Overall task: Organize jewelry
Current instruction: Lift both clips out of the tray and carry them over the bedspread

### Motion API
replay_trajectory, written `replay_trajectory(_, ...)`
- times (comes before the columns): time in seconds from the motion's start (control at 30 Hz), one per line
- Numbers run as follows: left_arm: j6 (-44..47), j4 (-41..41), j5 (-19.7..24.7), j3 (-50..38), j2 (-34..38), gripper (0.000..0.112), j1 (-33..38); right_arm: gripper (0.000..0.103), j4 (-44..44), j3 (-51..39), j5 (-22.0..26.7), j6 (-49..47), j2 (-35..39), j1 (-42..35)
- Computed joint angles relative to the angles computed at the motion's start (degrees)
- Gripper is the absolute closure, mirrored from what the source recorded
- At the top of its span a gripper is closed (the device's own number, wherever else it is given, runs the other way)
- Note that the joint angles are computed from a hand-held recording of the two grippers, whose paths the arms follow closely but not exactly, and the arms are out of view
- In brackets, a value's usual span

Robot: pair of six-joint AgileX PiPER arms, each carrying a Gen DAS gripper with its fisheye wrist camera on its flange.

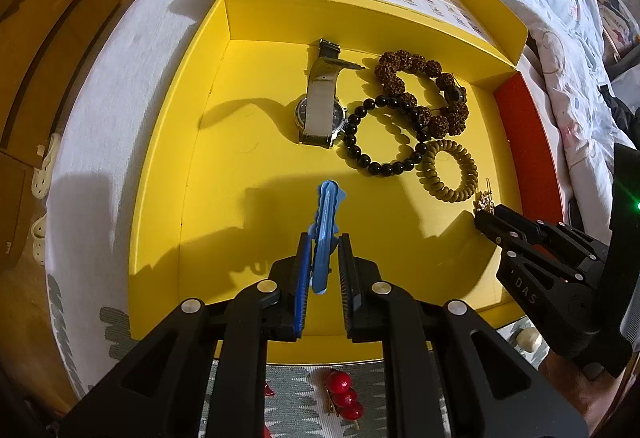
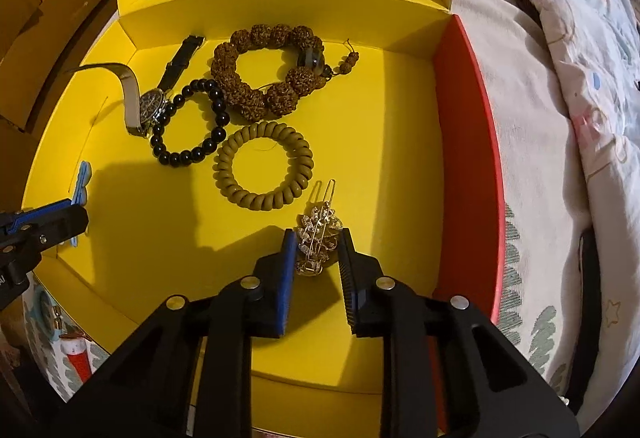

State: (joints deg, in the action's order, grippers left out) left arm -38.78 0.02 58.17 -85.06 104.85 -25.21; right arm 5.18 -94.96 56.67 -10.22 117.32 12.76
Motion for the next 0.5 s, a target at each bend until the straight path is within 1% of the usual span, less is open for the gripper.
replay_trajectory(0.1,-0.07,0.34,0.03,-0.09,-0.37,0.098,-0.08,0.081,0.96,-1.57,0.76,-1.01,0.91,-0.45)
replay_trajectory(0.2,0.19,0.04,-0.13,0.34,-1.10,0.098,0.11,0.081,1.95,-0.88,0.35,-1.54,-0.54,-0.56)
replay_trajectory(0.37,0.88,-0.25,-0.06,0.92,-2.92,0.098,-0.07,0.081,3.74,0.13,0.85,-2.40,-3.88,-1.21)
replay_trajectory(0.5,0.60,-0.11,-0.02,2.36,-6.08,0.098,-1.40,0.081,6.97,1.91,2.56,-4.74,-8.14,-2.28)
